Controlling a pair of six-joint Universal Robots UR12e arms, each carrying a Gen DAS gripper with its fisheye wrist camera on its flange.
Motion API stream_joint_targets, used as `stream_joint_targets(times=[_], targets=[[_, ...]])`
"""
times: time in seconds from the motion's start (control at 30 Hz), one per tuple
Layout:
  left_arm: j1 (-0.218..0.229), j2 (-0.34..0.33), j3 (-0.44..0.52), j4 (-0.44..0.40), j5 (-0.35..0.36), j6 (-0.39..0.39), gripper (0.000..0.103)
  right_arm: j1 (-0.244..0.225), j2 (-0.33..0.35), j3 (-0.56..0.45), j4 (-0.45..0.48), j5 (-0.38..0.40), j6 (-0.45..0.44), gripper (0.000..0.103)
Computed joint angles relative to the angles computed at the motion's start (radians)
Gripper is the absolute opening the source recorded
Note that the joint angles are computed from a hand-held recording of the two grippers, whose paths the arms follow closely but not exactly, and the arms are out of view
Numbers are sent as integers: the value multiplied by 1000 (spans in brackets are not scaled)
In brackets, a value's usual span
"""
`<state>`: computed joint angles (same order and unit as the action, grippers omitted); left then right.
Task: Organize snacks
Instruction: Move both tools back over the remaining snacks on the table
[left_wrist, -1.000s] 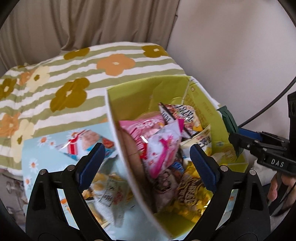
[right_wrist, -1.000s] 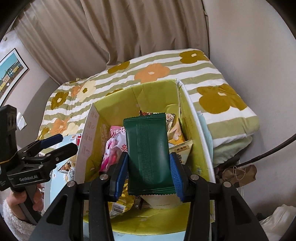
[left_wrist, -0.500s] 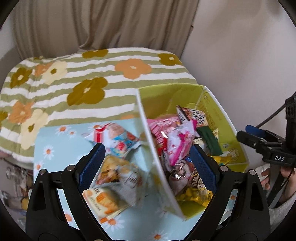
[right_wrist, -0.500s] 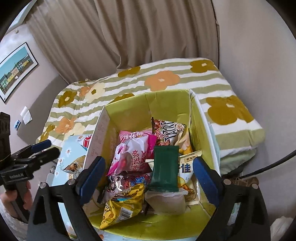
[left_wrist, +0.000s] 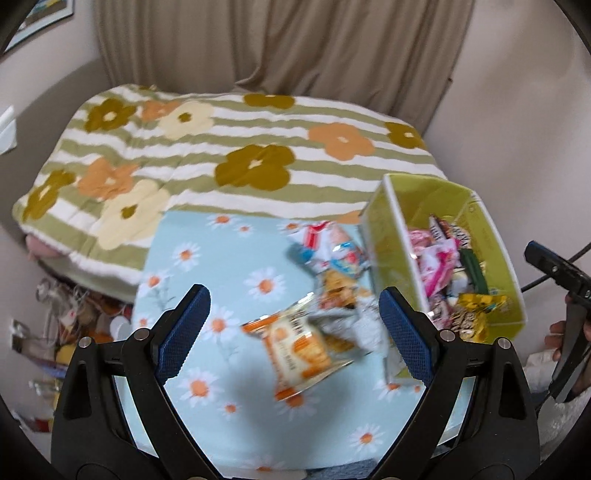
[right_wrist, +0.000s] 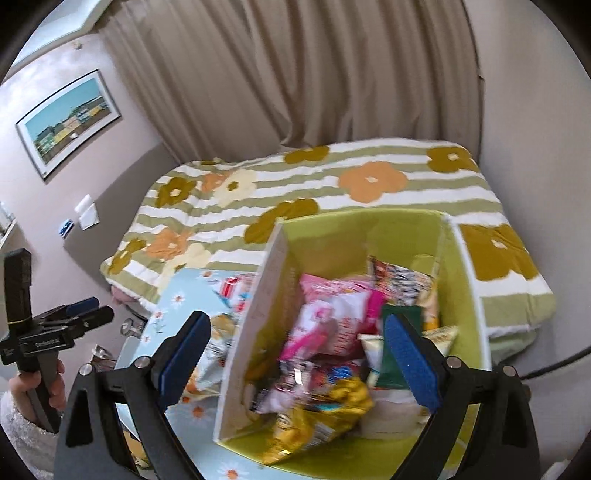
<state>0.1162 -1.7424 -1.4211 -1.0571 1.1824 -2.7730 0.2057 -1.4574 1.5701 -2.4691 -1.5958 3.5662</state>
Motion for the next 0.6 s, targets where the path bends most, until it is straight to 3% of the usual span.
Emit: stream_joint_targets(times=[0.2,0.37,0.6], targets=[[37,-9,7,-84,-25,29,92,31,59,-78,38,37,-48,95],[47,-18,1,-146,-27,41,92,42,131,-189,165,88,-143,95],[27,-44,-22,-211,-11,12,92,45,231,-341,415,154,-326,95]])
